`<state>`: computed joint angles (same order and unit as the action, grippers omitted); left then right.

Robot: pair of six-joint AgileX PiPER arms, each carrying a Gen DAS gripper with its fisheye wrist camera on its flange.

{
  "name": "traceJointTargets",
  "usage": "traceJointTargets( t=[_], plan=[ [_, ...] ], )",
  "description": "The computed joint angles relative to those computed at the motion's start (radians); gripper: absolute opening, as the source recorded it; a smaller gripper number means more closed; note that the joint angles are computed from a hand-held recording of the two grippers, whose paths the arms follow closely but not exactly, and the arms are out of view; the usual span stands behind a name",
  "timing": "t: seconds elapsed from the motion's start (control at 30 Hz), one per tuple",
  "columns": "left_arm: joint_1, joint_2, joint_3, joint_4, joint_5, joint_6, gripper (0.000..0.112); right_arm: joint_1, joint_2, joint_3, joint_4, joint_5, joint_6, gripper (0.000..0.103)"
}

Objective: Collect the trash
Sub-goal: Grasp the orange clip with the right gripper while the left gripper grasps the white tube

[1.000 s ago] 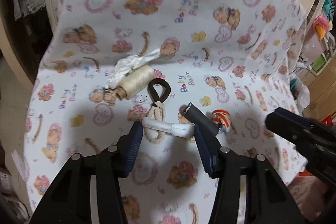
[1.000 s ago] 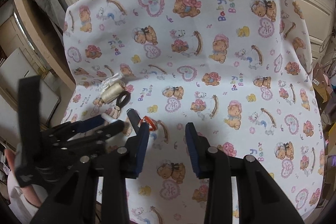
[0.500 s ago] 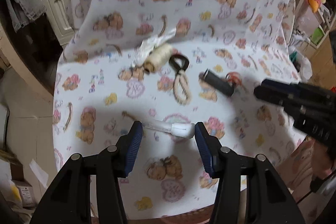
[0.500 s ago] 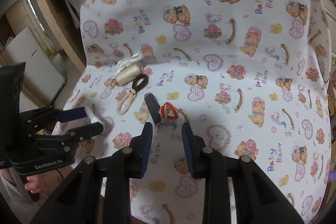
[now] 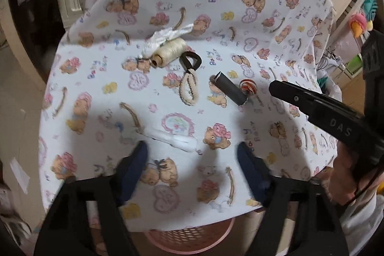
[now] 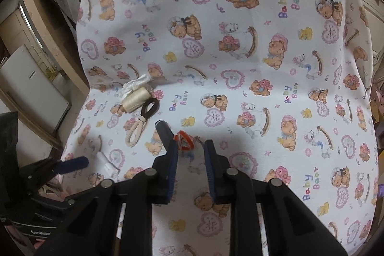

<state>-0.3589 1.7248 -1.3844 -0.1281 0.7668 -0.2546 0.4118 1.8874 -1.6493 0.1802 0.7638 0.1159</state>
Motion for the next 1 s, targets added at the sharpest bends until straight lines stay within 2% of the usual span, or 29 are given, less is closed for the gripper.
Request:
traceJointTargets(
  t=[0.07, 0.1, 0.33, 0.47, 0.5, 0.6, 0.7, 0.77, 0.9, 1.0],
  plan=[
    [-0.008, 0.042, -0.04, 0.037, 0.023, -0.046, 0.039, 0.004, -0.001, 0.002, -0.01, -0.004, 0.003, 0.021],
    [-0.01, 0.047, -0.042, 0.054, 0.006, -0.069, 0.039, 0.006, 0.0, 0.002, -0.014, -0.006, 0.005, 0.021],
    [0.02, 0.099, -0.105, 0.018, 0.011, -0.041, 0.038, 0.003, 0.003, 0.0, -0.003, -0.007, -0.004, 0.021],
    [0.005, 0.125, -0.141, 0.066, 0.015, -0.051, 0.041, 0.002, 0.004, -0.003, -0.002, -0.005, 0.0, 0.021],
    [0.006, 0.126, -0.144, 0.06, 0.02, -0.047, 0.035, 0.002, 0.004, -0.003, -0.002, -0.005, 0.0, 0.021],
    [0.042, 0.124, -0.147, -0.082, 0.05, 0.046, 0.012, 0.001, -0.006, 0.007, -0.007, -0.01, 0.002, 0.021],
    [0.03, 0.102, -0.143, -0.011, 0.086, 0.003, 0.0, -0.005, -0.019, 0.019, -0.008, -0.014, -0.002, 0.021],
    [0.027, 0.086, -0.128, 0.052, 0.102, -0.041, 0.0, -0.012, -0.026, 0.025, -0.006, -0.015, -0.001, 0.021],
    [0.064, 0.06, -0.09, 0.039, 0.082, -0.046, 0.0, -0.022, -0.037, 0.034, -0.005, -0.017, 0.003, 0.021],
    [0.068, 0.03, -0.062, 0.011, 0.03, -0.012, 0.003, -0.021, -0.039, 0.036, -0.008, -0.018, 0.005, 0.021]
  ],
)
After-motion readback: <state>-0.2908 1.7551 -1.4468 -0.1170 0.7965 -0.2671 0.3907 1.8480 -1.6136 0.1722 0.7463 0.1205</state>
